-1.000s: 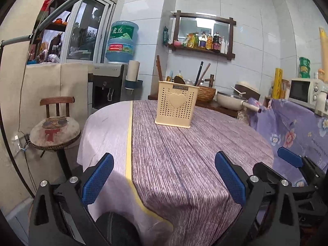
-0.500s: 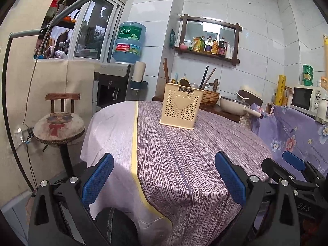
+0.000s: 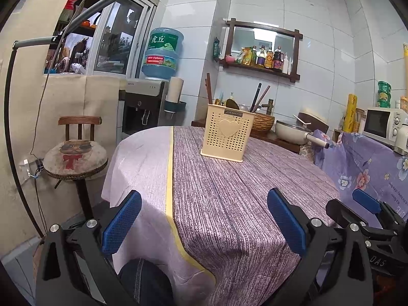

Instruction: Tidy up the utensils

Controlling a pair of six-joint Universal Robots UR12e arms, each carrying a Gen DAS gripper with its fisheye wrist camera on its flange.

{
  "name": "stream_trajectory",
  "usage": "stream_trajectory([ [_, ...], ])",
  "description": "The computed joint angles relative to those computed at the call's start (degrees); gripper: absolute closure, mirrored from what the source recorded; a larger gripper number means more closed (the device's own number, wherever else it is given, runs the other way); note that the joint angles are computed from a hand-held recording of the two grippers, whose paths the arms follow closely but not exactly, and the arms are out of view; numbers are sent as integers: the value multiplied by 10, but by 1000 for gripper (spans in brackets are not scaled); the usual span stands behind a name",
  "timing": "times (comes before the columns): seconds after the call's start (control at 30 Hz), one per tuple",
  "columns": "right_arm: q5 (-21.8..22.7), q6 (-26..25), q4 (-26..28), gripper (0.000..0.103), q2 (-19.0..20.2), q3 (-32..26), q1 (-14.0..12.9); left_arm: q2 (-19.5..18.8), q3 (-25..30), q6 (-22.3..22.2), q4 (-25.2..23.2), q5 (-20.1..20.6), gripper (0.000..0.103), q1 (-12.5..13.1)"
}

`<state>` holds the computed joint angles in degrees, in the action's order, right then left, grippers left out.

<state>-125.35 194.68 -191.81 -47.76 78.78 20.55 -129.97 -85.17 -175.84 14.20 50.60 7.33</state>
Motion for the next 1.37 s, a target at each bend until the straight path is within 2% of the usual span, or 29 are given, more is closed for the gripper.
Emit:
stream_trajectory([
  [0.87, 4, -4, -1, 5, -2, 3, 0, 2, -4, -1, 6, 4, 5, -1],
  [1.37, 7, 7, 10, 6, -2, 1, 0, 5, -6, 4, 9, 27, 5, -6],
])
